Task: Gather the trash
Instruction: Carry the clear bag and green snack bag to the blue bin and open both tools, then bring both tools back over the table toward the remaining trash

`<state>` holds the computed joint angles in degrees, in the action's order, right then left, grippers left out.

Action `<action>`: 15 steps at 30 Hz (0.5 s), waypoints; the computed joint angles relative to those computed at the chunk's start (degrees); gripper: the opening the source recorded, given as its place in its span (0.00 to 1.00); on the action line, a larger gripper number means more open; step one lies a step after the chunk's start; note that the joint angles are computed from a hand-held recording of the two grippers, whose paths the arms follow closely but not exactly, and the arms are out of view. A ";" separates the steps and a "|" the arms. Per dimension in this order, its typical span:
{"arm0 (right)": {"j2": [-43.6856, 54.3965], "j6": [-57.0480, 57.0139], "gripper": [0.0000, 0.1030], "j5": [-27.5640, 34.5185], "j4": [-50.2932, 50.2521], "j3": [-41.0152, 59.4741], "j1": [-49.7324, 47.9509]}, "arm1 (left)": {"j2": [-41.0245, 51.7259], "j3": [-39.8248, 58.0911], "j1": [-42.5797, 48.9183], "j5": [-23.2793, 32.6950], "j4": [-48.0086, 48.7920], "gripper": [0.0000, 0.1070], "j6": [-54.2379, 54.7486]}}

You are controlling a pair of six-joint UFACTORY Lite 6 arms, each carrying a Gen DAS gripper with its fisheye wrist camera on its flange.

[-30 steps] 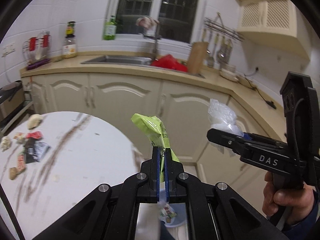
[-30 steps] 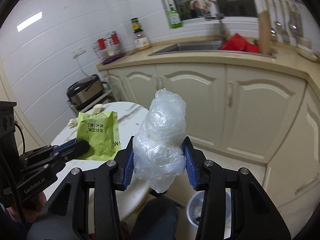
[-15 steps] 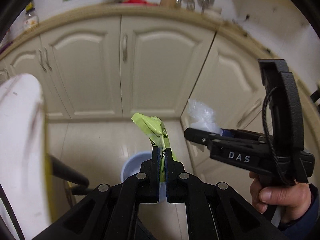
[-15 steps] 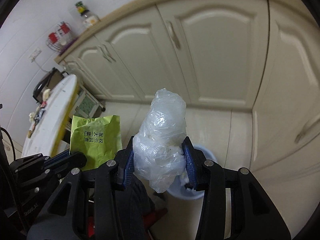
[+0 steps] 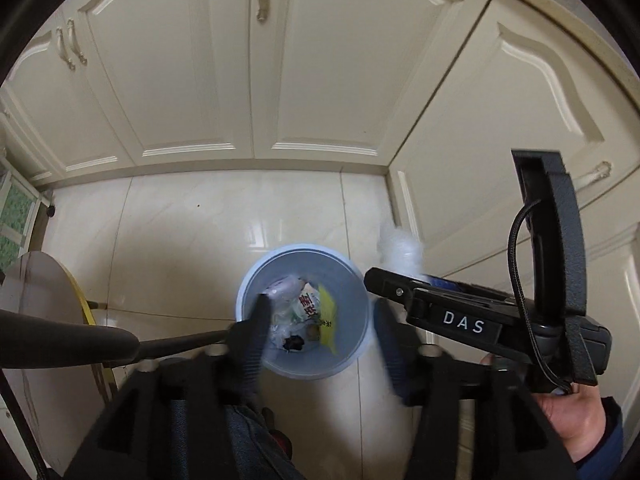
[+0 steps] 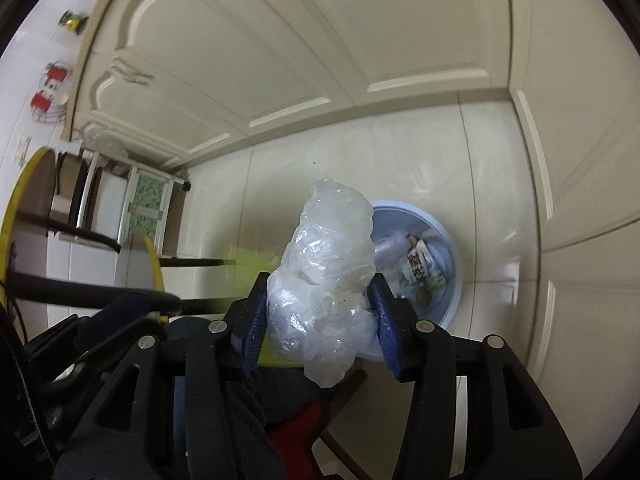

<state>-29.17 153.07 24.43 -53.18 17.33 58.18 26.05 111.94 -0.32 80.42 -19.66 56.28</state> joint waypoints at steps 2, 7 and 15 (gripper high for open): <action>0.29 4.83 0.62 -1.63 -3.33 -1.37 -0.22 | -0.21 -0.36 -0.07 -1.03 0.15 0.56 -0.11; -1.08 13.67 1.00 1.20 -5.37 -3.58 2.67 | -7.67 -9.93 1.57 -6.34 1.18 0.64 2.84; -6.89 5.17 1.00 16.82 9.86 0.41 10.04 | -17.78 -15.45 5.44 -5.17 -2.79 0.65 8.60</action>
